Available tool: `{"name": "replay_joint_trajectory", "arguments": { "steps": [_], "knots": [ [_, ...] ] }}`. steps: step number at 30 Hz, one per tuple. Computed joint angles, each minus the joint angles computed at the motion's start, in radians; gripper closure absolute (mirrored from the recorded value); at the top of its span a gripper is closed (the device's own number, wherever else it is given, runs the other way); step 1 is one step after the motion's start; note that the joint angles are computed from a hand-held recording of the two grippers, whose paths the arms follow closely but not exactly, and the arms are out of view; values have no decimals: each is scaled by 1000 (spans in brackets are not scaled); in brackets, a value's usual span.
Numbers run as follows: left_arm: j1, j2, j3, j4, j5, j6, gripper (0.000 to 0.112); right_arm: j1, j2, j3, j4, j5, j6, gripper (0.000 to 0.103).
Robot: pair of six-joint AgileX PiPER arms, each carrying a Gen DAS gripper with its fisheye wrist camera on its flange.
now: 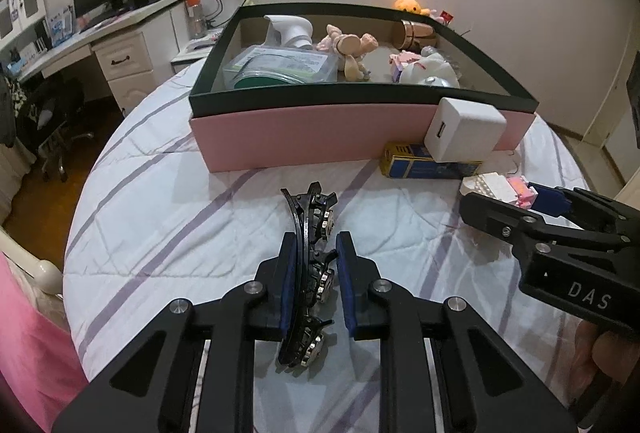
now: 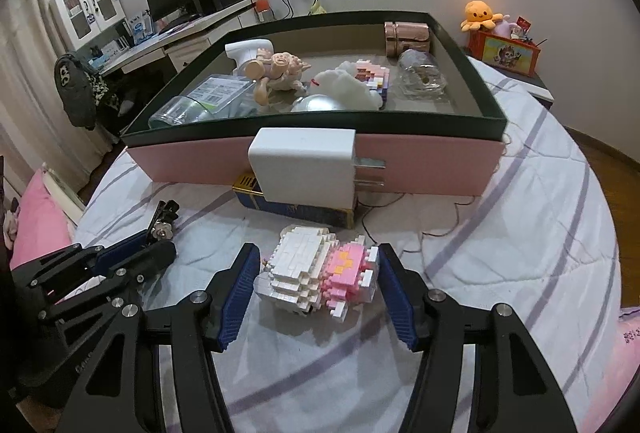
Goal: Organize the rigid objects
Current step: 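Carry the hair clip and block toy over the pink box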
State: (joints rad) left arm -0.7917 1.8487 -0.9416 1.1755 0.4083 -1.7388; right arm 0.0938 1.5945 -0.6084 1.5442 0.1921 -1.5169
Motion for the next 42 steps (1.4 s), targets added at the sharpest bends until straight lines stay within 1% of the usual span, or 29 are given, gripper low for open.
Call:
{"name": "replay_joint_trajectory", "arguments": {
  "steps": [7, 14, 18, 21, 23, 26, 28, 30, 33, 35, 37, 40, 42],
  "knots": [
    [-21, -93, 66, 40, 21, -66, 93, -41, -112, 51, -120, 40, 88, 42],
    [-46, -185, 83, 37, 67, -59, 93, -87, -253, 60, -303, 118, 255, 42],
    [-55, -220, 71, 25, 89, -31, 93, -108, -297, 48, -343, 160, 287, 42],
    [-57, -239, 58, 25, 103, -11, 93, -119, -307, 27, -368, 177, 306, 42],
    [-47, -245, 39, 24, 108, 13, 93, -118, -300, 7, -379, 170, 315, 42],
    [-16, -241, -6, 22, 105, 53, 93, -135, -271, -56, -398, 180, 325, 42],
    [12, -221, -60, 22, 107, 94, 93, -145, -227, -128, -416, 182, 340, 42],
    [47, -191, -116, -1, 84, 147, 93, -146, -186, -191, -441, 184, 366, 42],
    [106, -111, -242, -74, 50, 273, 93, -144, -87, -327, -504, 193, 438, 42],
    [140, -50, -335, -147, 38, 377, 93, -137, -7, -431, -578, 203, 523, 42],
    [160, 0, -411, -199, 41, 451, 93, -125, 71, -527, -661, 210, 614, 42],
    [201, 115, -573, -343, 57, 626, 93, -115, 167, -635, -752, 224, 715, 42],
    [218, 172, -649, -415, 70, 704, 93, -108, 238, -711, -816, 235, 787, 42]
  ]
}}
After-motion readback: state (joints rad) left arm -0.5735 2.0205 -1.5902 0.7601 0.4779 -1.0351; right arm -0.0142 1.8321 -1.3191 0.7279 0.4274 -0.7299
